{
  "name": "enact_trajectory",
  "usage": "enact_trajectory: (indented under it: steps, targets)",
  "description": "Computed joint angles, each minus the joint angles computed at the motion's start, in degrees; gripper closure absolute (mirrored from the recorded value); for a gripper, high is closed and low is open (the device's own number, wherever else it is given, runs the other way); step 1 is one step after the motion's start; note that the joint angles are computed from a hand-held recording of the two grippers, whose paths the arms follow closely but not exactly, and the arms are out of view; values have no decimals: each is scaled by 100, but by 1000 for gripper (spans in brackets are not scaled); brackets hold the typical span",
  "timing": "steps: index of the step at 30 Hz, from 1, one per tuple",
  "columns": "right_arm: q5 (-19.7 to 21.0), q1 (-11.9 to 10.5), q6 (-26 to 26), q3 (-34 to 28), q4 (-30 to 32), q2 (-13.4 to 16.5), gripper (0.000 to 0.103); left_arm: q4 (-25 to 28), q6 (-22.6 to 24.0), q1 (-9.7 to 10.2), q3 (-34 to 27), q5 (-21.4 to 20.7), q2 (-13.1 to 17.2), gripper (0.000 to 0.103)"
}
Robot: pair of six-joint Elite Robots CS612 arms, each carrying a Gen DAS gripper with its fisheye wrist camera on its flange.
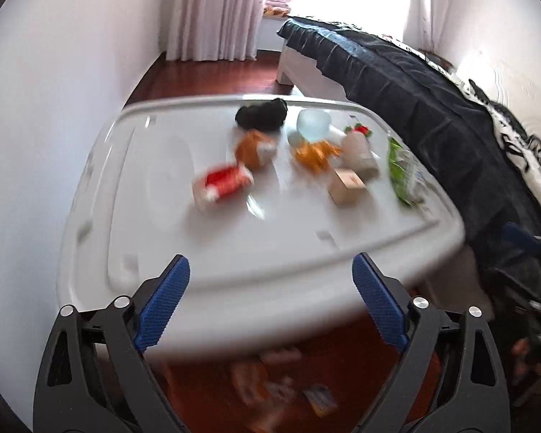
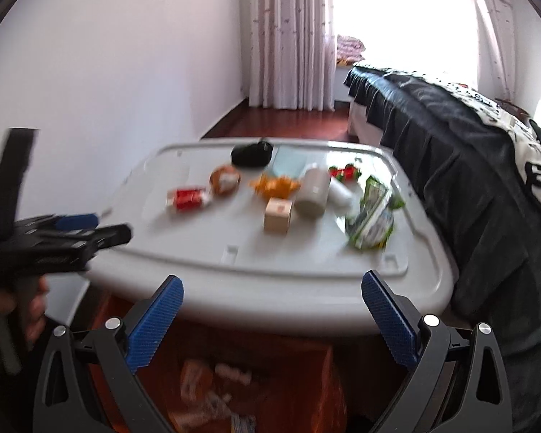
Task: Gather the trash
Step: 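Lower bag and carton into the bin and open both tools, then grasp the red-white wrapper with the left tool while the right tool grasps the wooden block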
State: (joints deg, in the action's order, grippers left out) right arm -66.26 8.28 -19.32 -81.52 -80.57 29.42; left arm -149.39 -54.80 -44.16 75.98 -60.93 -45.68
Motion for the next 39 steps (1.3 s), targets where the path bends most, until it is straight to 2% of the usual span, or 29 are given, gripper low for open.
enact_trajectory:
  steps: [3,7,11,14,17,20,21,22,23,24,25,30,33,39]
  targets:
    - [48,28,55,214,-145,-84,5,68,476,257,-309,-235,220,13]
    - [99,65,-11,317,-151,-74,5,444,767,512,-708,-399,552,13]
    - [36,99,-182,372,20,-54,5,789,1000,611,-1028,-398,804,13]
    - [-17,102,-221,397,67,-44,5,883,1278,629,-1167,-228,921,13]
    - [-24,97,-193,443,62,-53,5,973,1333,684,-1307,-315,1025,14]
    - [-33,90,-157,465,1,-50,5,1111,1290,724,-1366,-447,1072,32]
    - [-36,89,-148,482,-27,-53,5,1168,1252,728,-1378,-475,1081,41]
    - [-39,87,-139,489,-52,-51,5,1139,1229,707,-1346,-362,1069,57]
    - [-40,85,-132,494,-68,-51,5,1033,1208,711,-1291,-459,1040,60]
    - [-44,84,-123,501,-81,-51,5,1076,1095,704,-1278,-457,1022,69]
    - [-49,83,-115,513,-90,-54,5,1072,986,699,-1246,-488,996,73]
    - [-164,112,-71,682,-145,-112,5,1131,416,568,-997,-320,795,74]
    - [-247,174,-54,936,-230,-208,5,964,-9,444,-755,-223,614,74]
    - [-471,390,13,1636,-803,-389,5,470,-487,136,-324,161,308,74]
